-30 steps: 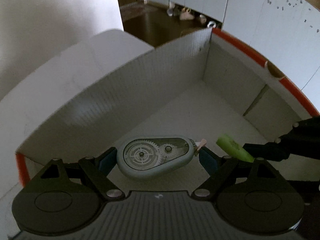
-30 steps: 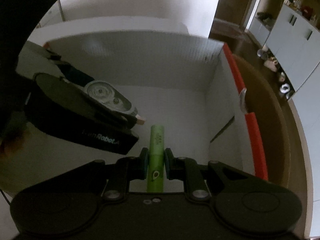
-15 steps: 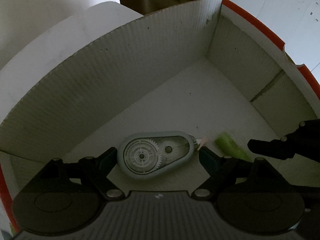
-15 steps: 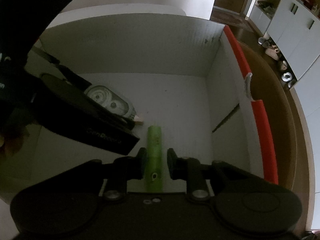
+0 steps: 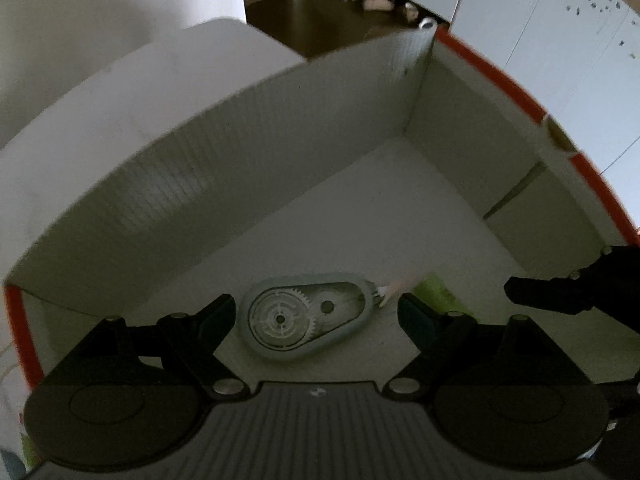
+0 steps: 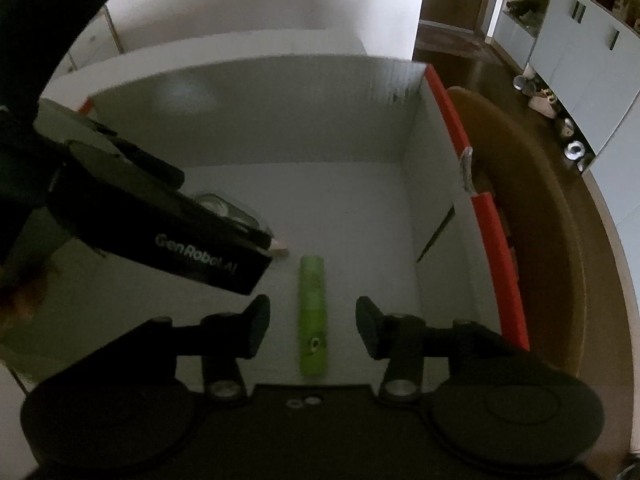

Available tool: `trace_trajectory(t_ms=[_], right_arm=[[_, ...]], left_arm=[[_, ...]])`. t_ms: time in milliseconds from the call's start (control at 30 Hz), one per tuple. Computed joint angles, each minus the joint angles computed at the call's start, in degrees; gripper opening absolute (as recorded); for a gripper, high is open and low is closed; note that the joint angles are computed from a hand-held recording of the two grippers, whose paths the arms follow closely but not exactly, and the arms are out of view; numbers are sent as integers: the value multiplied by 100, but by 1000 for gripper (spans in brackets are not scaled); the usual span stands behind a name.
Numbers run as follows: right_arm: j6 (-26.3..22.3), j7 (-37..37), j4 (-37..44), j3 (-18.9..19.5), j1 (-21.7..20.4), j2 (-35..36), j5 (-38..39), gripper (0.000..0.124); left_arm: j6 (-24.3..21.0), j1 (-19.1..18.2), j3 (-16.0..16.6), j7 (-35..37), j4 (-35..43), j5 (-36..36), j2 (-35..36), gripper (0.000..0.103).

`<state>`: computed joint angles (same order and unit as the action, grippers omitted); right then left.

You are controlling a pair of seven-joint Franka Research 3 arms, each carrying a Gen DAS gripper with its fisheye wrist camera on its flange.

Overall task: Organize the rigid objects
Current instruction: 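Open right tool to drop green tube while left tool releases the dispenser, then move both tools back over the pile of items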

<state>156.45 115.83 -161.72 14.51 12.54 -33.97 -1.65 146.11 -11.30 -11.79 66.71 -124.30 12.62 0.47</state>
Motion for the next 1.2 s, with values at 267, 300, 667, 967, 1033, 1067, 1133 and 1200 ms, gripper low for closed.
trace_trajectory(t_ms=[267,300,667,967,1033,1067,1133,1200], right_arm=[[-84,47,-247,2,200,-865,217,56],[-63,13,-259,-23,206,-910,237,57],[-391,280,-598,224,534,-2046,462,66],[-262,590,-606,556,630,-2398,371,74],[-200,652,-632,588,663,-2432,361,75],[-133,667,-637,584,668,-2402,358,76],[-150,746,-650,649,715,-2481,349,78],[-147,855,-678,737,762,-2539,338,79]], left_arm=[[630,-19,49,-125,-740,-136,-879,89],[672,-28,98,-26,-779,-229,-972,89],[1467,-87,162,-3,-1452,-178,-1719,89],[1592,-282,239,-121,-2296,-230,-2943,88],[1598,-275,212,-196,-2457,-183,-3174,89],[1604,-277,204,-232,-2538,-161,-3289,88],[1574,-289,194,-311,-2710,-127,-3554,88],[1557,-301,187,-390,-2886,-93,-3831,89]])
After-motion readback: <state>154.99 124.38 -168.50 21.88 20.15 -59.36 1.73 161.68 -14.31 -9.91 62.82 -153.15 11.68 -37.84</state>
